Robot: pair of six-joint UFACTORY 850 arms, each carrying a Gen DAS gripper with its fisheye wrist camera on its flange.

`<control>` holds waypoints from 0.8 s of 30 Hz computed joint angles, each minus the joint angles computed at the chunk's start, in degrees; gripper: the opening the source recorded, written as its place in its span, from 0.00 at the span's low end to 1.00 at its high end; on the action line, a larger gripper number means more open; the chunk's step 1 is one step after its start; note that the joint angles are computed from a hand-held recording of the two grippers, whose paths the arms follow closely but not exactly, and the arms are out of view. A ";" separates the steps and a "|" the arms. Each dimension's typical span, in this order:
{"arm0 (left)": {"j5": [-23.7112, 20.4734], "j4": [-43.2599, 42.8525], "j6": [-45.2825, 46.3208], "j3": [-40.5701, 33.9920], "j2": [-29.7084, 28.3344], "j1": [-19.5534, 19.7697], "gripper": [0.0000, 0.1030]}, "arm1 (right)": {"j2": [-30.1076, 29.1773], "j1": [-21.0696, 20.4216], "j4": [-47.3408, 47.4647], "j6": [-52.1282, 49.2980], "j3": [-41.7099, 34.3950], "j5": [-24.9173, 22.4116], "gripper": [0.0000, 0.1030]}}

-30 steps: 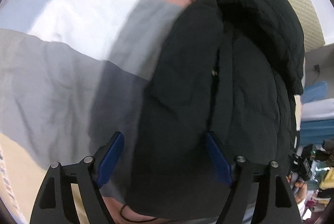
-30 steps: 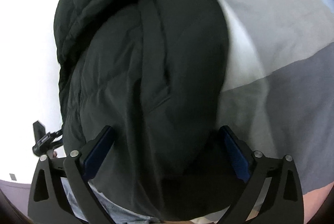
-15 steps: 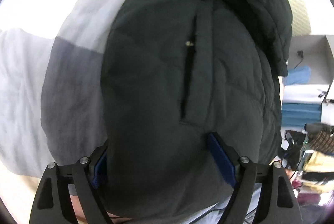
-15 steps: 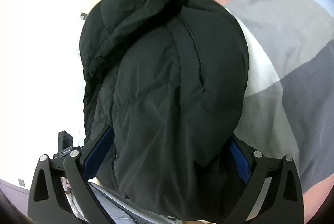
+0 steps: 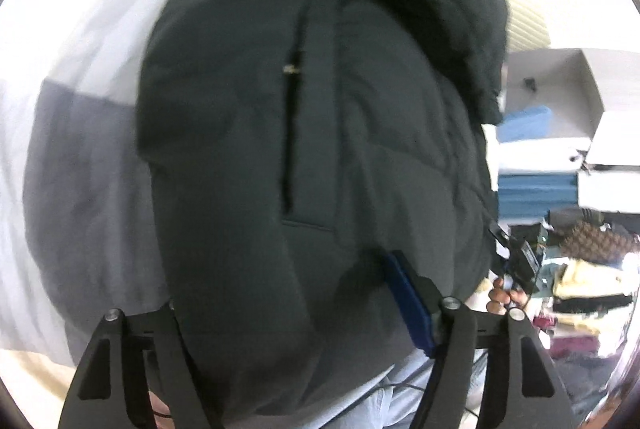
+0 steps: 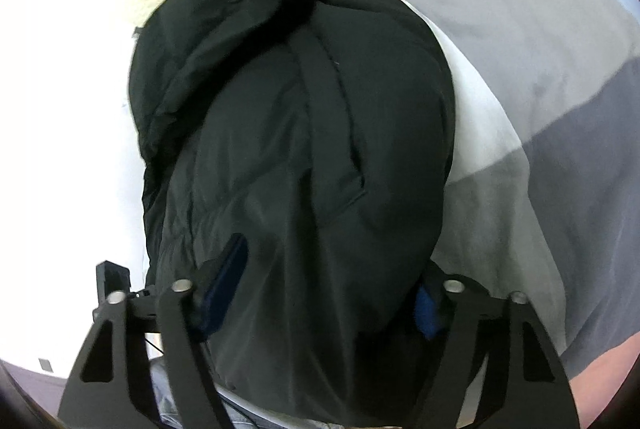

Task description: Fold large clothes

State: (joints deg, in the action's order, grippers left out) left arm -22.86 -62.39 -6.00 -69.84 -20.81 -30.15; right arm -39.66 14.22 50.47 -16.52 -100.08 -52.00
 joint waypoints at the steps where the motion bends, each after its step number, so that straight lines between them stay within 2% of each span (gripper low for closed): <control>1: -0.05 0.54 0.02 -0.50 -0.13 -0.18 0.70 | 0.27 -0.11 0.85 -0.95 0.41 0.26 0.66; 4: -1.96 9.70 -9.80 -3.31 -2.39 -0.48 0.70 | 0.08 -0.32 1.09 0.00 0.71 0.70 0.68; 7: -3.63 12.22 -13.83 -3.80 -3.29 -0.08 0.72 | -0.20 -0.27 -3.50 5.54 0.54 1.10 0.69; 10: -5.07 13.50 -15.69 -3.01 -3.02 0.29 0.79 | -0.26 -0.47 -4.95 8.54 0.65 1.24 0.80; 15: -6.57 13.33 -13.89 -4.48 -4.54 0.48 0.80 | -0.95 -0.29 -3.02 7.16 -0.32 -1.28 0.91; 19: -5.27 11.47 -10.22 -4.03 -3.87 0.12 0.79 | -0.19 -1.04 4.27 2.06 1.36 -2.34 0.91; 21: -4.06 11.28 -9.02 -3.68 -3.35 -0.27 0.67 | 0.19 -1.12 6.13 -0.24 1.86 -2.44 0.84; 22: -3.22 12.23 -9.49 -3.58 -2.96 -0.57 0.63 | 0.41 -0.80 5.33 -0.56 1.76 -2.01 0.69; 23: -2.69 12.97 -9.73 -3.48 -2.64 -0.78 0.54 | 0.75 -0.46 3.63 -0.09 1.73 -0.96 0.48; 24: -2.36 14.46 -11.08 -4.03 -2.86 -1.08 0.44 | 1.37 -0.23 2.20 0.77 2.28 0.64 0.42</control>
State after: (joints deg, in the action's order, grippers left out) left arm -25.22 -47.93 -17.08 -73.87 -23.67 -31.23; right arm -38.29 13.99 52.67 -15.75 -97.79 -51.36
